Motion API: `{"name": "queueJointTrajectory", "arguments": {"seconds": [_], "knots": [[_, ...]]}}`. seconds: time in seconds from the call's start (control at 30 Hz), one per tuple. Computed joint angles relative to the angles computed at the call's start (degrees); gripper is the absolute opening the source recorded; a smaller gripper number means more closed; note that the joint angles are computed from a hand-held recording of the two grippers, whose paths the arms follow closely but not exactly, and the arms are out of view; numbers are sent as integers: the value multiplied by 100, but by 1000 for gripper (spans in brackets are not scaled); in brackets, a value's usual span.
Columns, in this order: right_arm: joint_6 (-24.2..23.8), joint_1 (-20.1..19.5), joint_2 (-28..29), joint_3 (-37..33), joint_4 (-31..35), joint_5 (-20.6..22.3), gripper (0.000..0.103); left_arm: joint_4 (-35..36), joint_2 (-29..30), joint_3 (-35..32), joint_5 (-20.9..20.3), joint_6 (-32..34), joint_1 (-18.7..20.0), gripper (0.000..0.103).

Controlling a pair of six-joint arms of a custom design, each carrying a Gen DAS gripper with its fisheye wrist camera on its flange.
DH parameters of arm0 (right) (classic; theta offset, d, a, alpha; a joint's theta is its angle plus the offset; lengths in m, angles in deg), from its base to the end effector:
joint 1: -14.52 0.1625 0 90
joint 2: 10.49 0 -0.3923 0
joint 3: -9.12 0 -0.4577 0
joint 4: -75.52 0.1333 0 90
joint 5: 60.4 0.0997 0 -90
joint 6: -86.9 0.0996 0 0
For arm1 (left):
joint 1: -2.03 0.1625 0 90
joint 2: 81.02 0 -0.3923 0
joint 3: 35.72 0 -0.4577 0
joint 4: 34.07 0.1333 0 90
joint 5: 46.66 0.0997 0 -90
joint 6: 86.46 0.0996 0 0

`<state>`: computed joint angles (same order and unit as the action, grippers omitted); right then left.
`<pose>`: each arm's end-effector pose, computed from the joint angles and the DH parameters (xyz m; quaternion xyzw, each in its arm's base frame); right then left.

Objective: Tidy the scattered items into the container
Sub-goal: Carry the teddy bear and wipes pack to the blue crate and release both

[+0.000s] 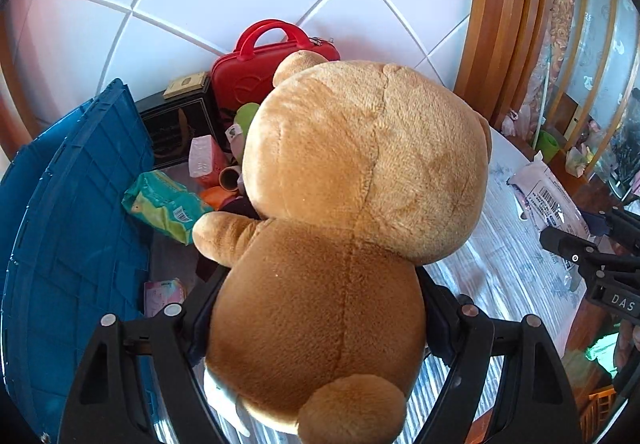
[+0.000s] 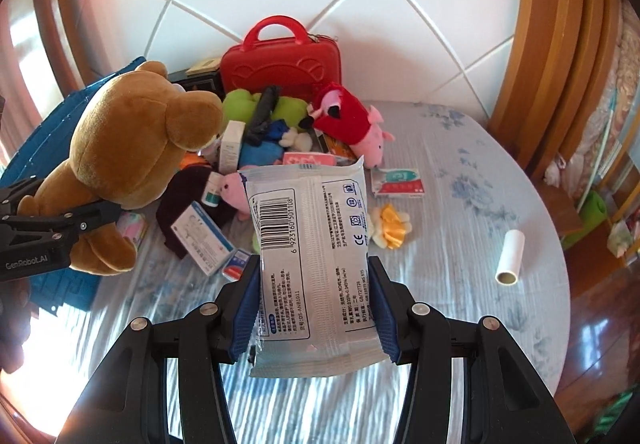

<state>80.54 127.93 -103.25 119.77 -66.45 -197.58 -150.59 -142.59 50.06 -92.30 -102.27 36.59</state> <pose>0.2687 -0.4690 0.4135 0.1117 -0.8769 0.3223 0.3386 -0.4669 -0.5680 0.2527 0.3067 0.8736 -0.2350 0.2959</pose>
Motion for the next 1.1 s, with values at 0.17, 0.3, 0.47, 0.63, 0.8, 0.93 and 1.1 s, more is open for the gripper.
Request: {"name": "queueJointTrajectory", "arguments": {"seconds": [0.17,0.3,0.47,0.63,0.8,0.93,1.1], "knots": [[8,183,-48,-15,57,-48,49,162,-204,110,108,-136,-80,81],[-82,341,-11,-68,-10,-78,49,165,-338,186,173,-167,-149,81],[-87,480,60,-143,-53,-87,49,202,-441,208,225,-144,-214,81],[-4,654,153,-237,-12,-108,49,241,-564,203,267,-133,-267,81],[25,893,336,-371,-89,-190,49,244,-754,229,345,-109,-299,81],[87,1092,564,-539,-140,-242,49,301,-955,245,407,-132,-308,81],[181,1294,921,-779,-167,-263,49,393,-1186,244,493,-159,-254,81]]}}
